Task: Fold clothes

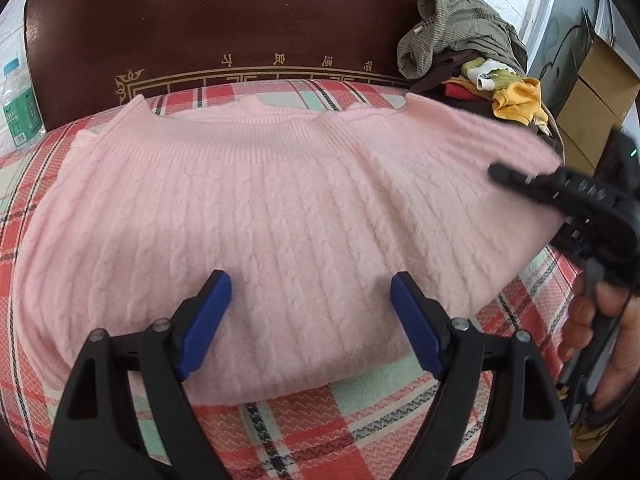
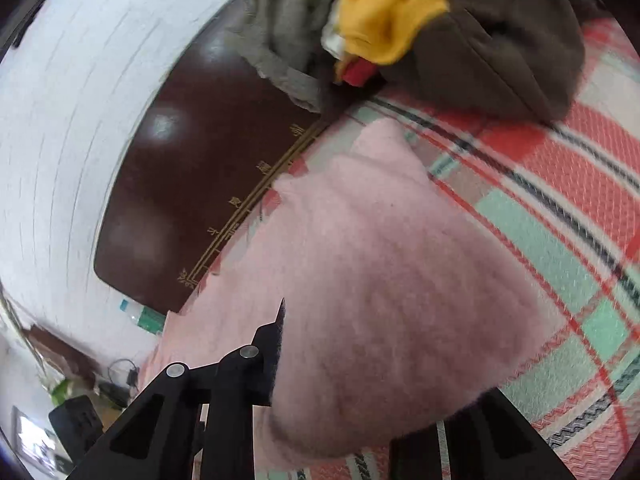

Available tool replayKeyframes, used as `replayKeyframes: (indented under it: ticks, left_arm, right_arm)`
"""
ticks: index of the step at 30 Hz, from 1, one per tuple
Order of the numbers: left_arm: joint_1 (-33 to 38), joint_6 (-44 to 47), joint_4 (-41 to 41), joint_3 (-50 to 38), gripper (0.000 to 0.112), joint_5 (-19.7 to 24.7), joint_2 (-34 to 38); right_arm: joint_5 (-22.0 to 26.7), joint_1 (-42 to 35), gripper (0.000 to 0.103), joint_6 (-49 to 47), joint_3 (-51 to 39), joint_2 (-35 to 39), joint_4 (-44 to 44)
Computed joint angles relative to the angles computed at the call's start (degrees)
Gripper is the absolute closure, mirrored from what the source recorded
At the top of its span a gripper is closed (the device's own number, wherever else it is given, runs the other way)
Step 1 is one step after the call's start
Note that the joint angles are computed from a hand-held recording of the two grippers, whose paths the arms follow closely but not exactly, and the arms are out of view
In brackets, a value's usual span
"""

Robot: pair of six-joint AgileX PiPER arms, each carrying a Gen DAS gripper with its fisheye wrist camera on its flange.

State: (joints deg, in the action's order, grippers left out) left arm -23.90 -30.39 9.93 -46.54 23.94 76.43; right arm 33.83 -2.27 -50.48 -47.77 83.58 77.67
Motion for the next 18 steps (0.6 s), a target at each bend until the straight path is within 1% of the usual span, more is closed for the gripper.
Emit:
replayKeyframes:
  ticks: [2,5,9,12,14,16,18]
  left_arm:
    - [2.0,5.6,-6.3,0.6,0.030,-0.7,-1.1]
    - [5.5,15.8,-17.6,1.5,0.030,-1.0,-2.8]
    - [9.8,28.8,-31.7,3.4,0.030,0.1,-5.8]
    - [14.4,39.8,-43.6,5.9,0.030,2.2,-9.5]
    - [18.6,47.3,-51.4,8.0,0.030,4.6,-12.2]
    - [23.0,52.3,-56.3,9.8,0.030,7.4,-15.0]
    - [27.7,55.5,-59.1,11.4,0.030,10.5,-17.8]
  right_arm:
    - [-1.0,2.8,0.083,2.3,-3.2,-2.7,-5.1]
    - [-1.0,6.8,0.084,5.6,-8.2,-4.0,-10.9]
    - [-2.7,13.3,0.084,11.3,-13.5,-4.5,-19.5]
    - [-3.2,18.2,0.084,16.9,-18.0,-3.3,-26.2]
    - [-3.8,21.6,0.084,21.2,-20.6,-2.1,-31.2]
    - [-4.0,24.8,0.084,25.7,-23.5,-0.6,-36.3]
    - [-4.3,27.8,0.084,29.2,-25.9,0.8,-41.0]
